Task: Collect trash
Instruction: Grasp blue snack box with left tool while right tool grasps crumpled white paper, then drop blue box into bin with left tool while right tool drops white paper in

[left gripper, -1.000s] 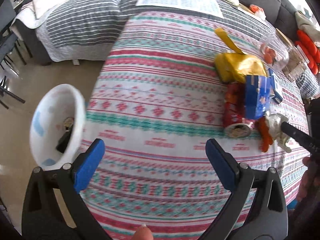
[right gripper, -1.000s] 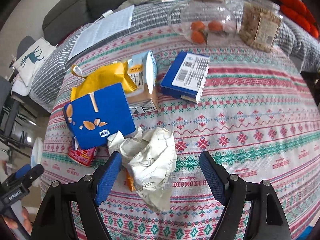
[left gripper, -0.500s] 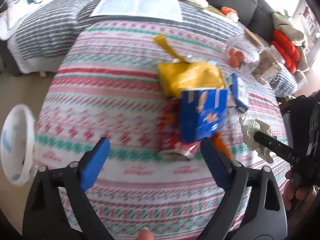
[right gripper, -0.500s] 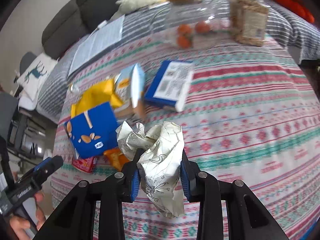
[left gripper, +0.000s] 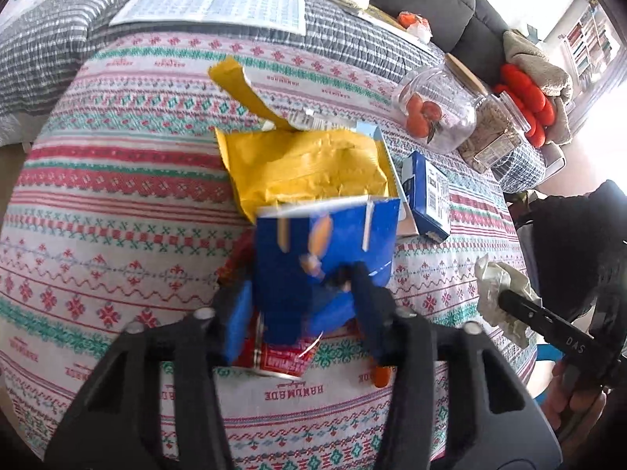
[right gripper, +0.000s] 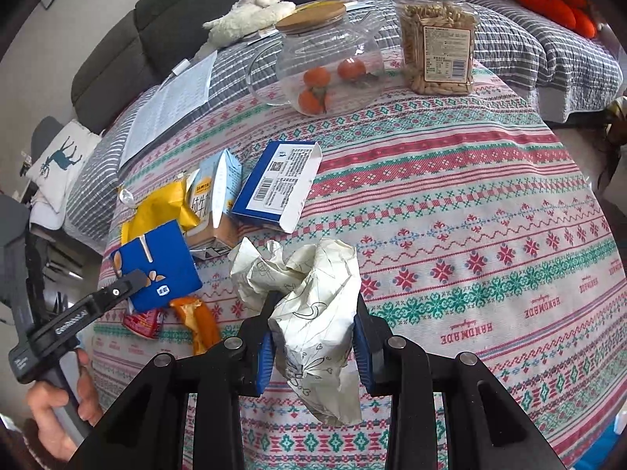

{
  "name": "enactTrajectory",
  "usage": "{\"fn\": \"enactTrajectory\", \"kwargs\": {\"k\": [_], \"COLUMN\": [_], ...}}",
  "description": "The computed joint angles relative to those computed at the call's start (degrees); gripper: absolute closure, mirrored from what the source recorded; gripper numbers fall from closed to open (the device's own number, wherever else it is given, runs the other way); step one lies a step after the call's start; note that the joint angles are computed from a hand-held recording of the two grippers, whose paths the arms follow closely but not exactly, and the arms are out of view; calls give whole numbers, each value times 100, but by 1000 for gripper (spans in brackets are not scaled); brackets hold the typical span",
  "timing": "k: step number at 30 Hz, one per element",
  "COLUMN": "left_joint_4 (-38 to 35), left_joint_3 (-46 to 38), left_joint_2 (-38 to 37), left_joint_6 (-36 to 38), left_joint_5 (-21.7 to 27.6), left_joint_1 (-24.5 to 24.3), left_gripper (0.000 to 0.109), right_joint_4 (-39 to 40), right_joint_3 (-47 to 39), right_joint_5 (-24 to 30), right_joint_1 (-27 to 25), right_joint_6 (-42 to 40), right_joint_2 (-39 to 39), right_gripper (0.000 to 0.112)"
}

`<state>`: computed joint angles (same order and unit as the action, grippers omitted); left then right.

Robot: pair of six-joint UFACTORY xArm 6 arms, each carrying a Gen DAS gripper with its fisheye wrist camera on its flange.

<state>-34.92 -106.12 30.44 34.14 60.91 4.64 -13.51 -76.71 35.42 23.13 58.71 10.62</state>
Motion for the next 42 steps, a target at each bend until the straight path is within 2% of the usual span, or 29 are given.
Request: {"fn": "enactTrajectory", "kwargs": {"k": [2, 4, 13, 16, 24, 28, 36, 42], "left_joint_4": [-64, -127, -632, -723, -1098, -1225, -1213, -890], "left_joint_3": [11, -18, 164, 309, 191, 181, 157, 89], "left_joint_2": [-10, -4, -279, -449, -562, -644, -728, -661], "left_joint_6": [-2, 28, 459, 606, 769, 875, 956, 864], "left_joint_5": [-14, 75, 494, 519, 1031, 1134, 832, 401], "left_joint_1": [9, 35, 258, 315, 727, 931, 1397, 1711], "left_gripper": [64, 72, 84, 84, 84, 84, 84, 84], "right_joint_4": [8, 18, -18, -79, -247, -298, -196, 12], "right_joint_3": [-30, -100, -395, -528, -960, -1215, -2077, -3258], "right_joint_5": [3, 20, 47, 94, 240, 284, 492, 832], "right_joint_1": [-8, 4, 93, 142, 315, 413, 670, 911], "right_joint_6": [-16, -17, 7, 48, 134, 155, -43, -378], "right_joint_2": [23, 70, 237, 285, 473, 620, 1187, 1986], "right_gripper": [78, 78, 78, 78, 78, 78, 78, 78]}}
